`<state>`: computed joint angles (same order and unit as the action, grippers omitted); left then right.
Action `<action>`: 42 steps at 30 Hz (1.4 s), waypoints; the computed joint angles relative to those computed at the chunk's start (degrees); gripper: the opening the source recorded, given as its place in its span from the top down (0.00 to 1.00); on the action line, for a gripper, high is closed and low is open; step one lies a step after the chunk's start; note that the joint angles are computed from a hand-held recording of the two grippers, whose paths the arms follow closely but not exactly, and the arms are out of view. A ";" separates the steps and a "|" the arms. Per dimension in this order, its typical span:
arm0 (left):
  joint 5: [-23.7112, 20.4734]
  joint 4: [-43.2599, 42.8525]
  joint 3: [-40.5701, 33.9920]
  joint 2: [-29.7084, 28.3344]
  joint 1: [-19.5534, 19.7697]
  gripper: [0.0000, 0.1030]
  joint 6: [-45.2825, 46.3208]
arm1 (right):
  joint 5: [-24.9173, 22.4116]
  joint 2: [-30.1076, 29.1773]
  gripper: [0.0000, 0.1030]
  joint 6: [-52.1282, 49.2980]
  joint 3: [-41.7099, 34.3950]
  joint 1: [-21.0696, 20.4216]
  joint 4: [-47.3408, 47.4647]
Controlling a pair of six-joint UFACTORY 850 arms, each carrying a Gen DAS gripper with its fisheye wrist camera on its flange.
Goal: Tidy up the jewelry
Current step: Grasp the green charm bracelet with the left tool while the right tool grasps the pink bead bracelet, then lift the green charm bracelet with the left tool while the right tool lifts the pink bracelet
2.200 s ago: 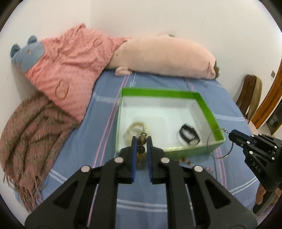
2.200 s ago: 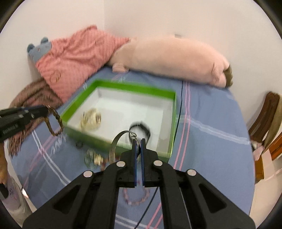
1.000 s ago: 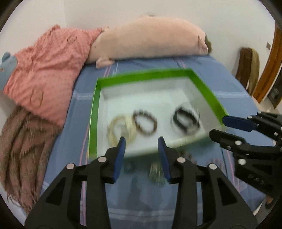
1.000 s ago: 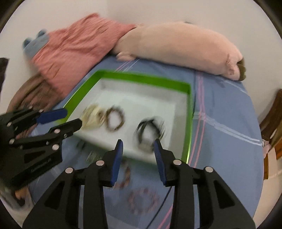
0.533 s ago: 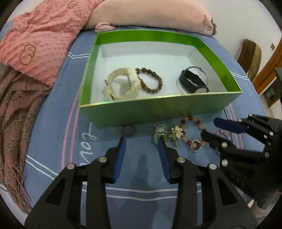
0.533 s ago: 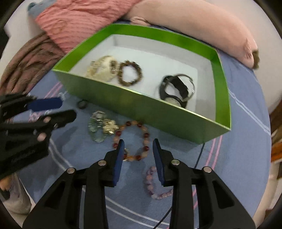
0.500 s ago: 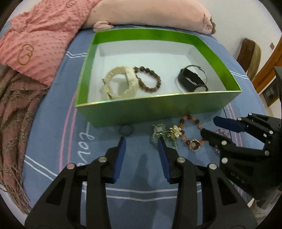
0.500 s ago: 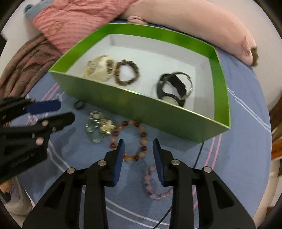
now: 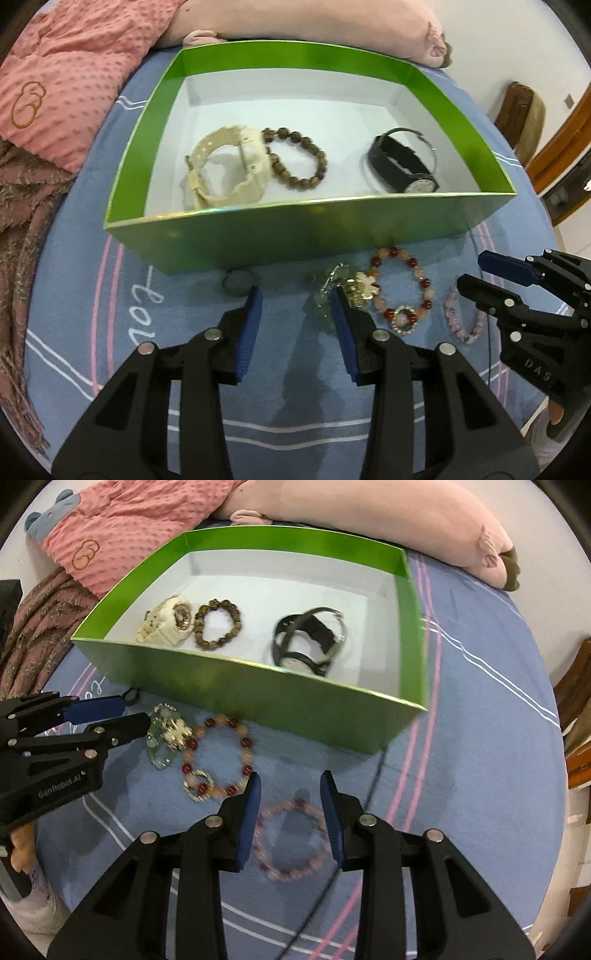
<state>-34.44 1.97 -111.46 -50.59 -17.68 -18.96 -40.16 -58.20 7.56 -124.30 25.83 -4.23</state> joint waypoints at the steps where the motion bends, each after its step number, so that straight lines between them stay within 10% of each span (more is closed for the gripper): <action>1: 0.53 -0.84 0.19 0.10 0.08 0.58 0.81 | 0.24 0.76 0.67 0.39 1.31 -0.16 -0.59; 11: 0.45 -1.69 -1.17 -0.43 -0.24 0.52 2.14 | -0.33 2.04 0.67 1.06 5.00 -1.08 -0.63; 21: -1.30 -3.58 -2.84 -2.48 0.20 0.83 3.10 | -0.33 1.81 0.67 0.84 5.20 -1.28 -0.63; 28: 0.32 4.96 -0.25 -1.09 -1.41 0.84 -6.37 | 1.50 2.42 0.67 3.08 6.97 -0.41 -5.36; 32: 1.26 9.74 1.09 -0.46 -2.22 0.87 -11.03 | 2.52 3.30 0.91 3.90 8.78 1.53 -8.23; 42: 4.81 16.14 7.32 4.34 -2.90 0.89 -17.59 | 4.28 3.85 0.93 6.73 9.60 3.23 -10.66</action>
